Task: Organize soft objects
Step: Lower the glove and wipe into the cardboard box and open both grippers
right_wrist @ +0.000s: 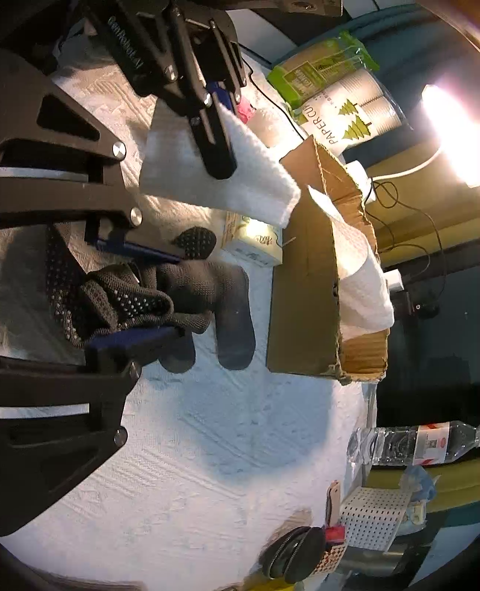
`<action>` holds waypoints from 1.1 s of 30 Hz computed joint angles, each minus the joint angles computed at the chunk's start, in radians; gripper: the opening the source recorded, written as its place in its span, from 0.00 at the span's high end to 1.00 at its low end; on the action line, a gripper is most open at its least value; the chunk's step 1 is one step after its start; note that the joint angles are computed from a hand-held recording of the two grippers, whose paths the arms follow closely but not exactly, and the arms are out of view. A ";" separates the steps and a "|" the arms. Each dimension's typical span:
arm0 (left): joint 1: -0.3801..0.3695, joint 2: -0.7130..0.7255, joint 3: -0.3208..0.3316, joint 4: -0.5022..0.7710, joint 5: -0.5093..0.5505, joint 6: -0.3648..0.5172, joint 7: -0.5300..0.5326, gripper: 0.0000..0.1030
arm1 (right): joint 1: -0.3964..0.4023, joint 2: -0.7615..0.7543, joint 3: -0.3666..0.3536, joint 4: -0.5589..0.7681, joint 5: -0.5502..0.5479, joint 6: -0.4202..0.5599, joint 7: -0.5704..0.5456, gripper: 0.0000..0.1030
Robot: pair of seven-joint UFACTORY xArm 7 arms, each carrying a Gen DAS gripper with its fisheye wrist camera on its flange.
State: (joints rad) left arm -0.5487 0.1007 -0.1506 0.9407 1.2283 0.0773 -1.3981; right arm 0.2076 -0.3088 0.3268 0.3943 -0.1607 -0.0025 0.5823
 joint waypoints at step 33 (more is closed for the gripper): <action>0.206 -0.247 -0.008 -0.098 0.439 -0.157 -0.451 0.89 | -0.007 -0.077 0.098 0.173 -0.112 0.122 0.059 0.69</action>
